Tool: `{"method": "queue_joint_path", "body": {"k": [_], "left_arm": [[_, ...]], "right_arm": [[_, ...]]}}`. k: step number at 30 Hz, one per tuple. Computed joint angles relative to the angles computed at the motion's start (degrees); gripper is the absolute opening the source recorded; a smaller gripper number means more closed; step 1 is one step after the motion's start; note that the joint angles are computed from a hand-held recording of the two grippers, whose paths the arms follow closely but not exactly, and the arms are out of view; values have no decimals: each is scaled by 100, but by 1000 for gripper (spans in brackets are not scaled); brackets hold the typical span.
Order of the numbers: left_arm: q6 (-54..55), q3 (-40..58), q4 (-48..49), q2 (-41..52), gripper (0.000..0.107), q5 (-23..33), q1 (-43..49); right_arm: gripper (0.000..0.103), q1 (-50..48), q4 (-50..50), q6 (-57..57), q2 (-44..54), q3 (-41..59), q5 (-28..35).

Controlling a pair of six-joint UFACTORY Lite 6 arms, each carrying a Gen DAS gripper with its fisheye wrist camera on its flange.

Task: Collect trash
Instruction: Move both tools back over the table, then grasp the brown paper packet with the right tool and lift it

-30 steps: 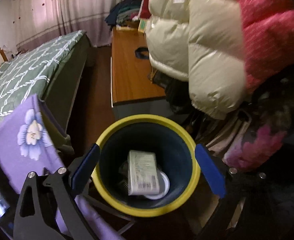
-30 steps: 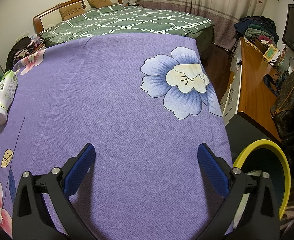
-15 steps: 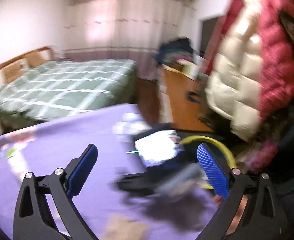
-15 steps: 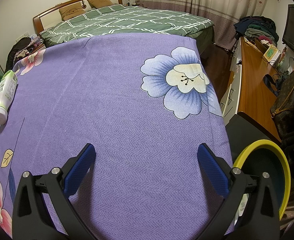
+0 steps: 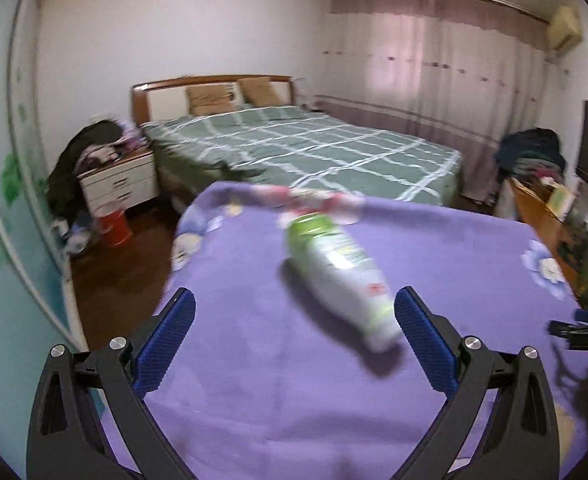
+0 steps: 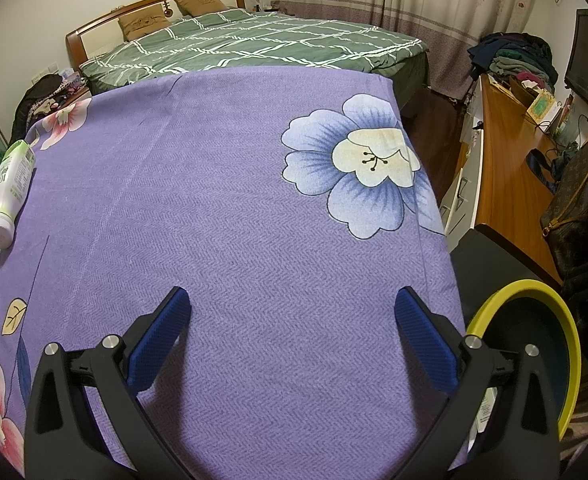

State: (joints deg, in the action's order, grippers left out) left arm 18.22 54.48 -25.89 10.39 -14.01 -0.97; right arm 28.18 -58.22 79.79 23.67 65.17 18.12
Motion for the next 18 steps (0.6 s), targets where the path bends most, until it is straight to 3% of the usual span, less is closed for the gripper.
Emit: {"method": "queue_joint_path", "body": {"k": [4, 8, 14, 18], "left_arm": [[-676, 47, 707, 356, 98, -154, 261], [-538, 46, 623, 479, 98, -310, 224], [-85, 95, 139, 508, 98, -401, 58], [47, -120, -90, 281, 98, -505, -53]], "right_arm": [[98, 12, -219, 274, -80, -130, -57], [97, 235, -888, 1104, -660, -742, -372], [97, 1183, 156, 99, -1762, -1651, -746], [97, 1882, 966, -730, -1939, -1785, -690]]}}
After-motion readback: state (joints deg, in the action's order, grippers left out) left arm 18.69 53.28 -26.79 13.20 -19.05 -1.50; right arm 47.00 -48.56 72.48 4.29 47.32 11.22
